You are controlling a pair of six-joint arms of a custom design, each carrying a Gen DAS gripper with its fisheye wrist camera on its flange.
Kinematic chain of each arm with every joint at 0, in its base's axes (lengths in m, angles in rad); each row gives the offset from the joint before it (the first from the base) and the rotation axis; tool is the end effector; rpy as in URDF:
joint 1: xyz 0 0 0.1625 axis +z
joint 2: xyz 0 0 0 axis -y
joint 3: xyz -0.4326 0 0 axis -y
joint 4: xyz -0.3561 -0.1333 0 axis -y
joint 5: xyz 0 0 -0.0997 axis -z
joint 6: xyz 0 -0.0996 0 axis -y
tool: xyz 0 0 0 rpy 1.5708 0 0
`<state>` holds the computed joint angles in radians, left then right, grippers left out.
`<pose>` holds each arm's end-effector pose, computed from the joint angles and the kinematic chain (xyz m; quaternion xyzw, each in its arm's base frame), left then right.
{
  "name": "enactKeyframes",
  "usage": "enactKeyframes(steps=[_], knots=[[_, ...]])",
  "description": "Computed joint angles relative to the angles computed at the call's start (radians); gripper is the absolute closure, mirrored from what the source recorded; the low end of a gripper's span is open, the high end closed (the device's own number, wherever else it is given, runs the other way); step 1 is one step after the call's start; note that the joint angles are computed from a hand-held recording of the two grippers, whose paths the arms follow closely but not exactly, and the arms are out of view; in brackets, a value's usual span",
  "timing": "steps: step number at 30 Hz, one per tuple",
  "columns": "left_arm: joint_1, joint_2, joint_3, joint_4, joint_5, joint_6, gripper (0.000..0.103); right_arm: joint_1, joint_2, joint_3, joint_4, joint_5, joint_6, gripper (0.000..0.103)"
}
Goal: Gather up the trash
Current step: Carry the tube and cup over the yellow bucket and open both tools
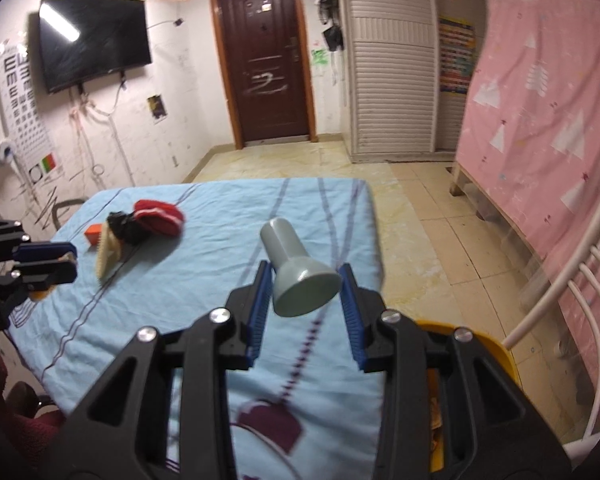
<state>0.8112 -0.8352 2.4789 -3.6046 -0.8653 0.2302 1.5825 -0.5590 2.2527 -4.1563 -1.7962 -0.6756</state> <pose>-0.1219 -0.4157 0.0959 0.3783 0.8420 -0.2642 0.2795 0.1164 -0.4599 0.0551 0.2564 -0.8604 0.3721 0.2356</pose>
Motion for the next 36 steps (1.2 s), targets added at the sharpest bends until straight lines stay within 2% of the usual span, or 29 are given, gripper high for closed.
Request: enactKeyframes(steps=[17, 24, 36], knots=[[-0.065, 0.177, -0.264, 0.206, -0.089, 0.001, 0.093, -0.214, -0.106, 0.121, -0.130, 0.095, 0.022, 0.070], [-0.069, 0.263, -0.393, 0.307, -0.165, -0.020, 0.093, -0.292, -0.144, 0.140, -0.109, 0.149, 0.036, 0.070], [-0.044, 0.393, -0.583, 0.429, -0.206, -0.072, 0.093, -0.371, -0.180, 0.140, -0.039, 0.203, 0.064, 0.070]])
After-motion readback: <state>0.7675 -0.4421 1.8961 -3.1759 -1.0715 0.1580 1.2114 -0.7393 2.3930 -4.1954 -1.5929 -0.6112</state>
